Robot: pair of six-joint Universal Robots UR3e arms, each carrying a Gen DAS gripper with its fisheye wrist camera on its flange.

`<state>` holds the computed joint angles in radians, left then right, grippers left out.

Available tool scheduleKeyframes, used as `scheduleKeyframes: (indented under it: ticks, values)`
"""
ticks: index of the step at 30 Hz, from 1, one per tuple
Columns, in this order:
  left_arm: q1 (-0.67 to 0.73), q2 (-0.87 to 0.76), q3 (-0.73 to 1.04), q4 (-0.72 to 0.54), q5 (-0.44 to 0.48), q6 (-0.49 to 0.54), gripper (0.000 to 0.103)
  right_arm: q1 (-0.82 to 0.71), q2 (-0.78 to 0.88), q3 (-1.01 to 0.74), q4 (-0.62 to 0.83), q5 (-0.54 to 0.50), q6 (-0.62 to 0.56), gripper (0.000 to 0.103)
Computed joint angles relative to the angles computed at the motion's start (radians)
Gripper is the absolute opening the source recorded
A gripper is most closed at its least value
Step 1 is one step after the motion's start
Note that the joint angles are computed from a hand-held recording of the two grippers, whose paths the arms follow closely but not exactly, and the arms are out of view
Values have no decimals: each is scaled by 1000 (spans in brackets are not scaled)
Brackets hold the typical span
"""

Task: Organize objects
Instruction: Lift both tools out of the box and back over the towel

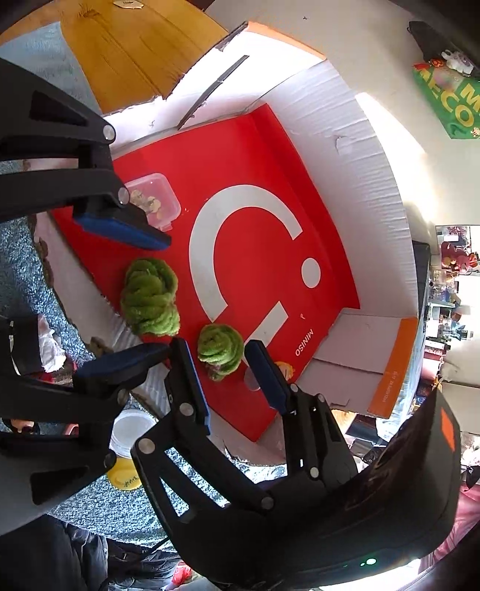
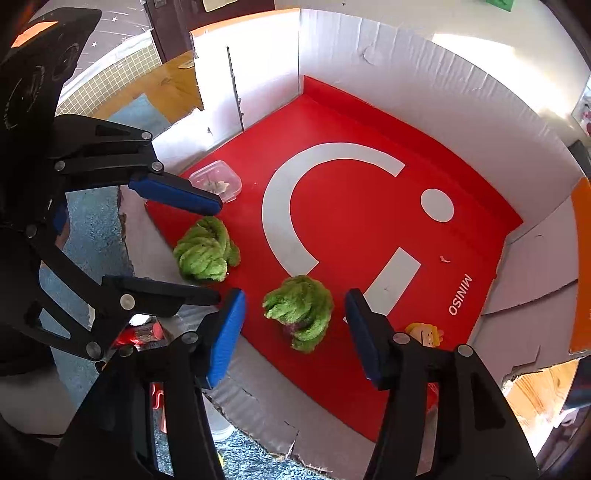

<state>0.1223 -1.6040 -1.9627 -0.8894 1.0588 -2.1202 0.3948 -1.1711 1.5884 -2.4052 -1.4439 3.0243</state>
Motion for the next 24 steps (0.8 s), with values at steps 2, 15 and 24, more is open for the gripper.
scheduleKeyframes:
  ticks: [2,15,24]
  values:
    - [0,2,-1,0,-1,0,55,-1,-3,2,-1,-2,-2,55]
    - [9,17,-5,-13,-9,6,56,-11,-14,3,6,6,-11,55]
    - [26,86,-29,-42,-37,8,59,15,-35,2,14,-18,19,55]
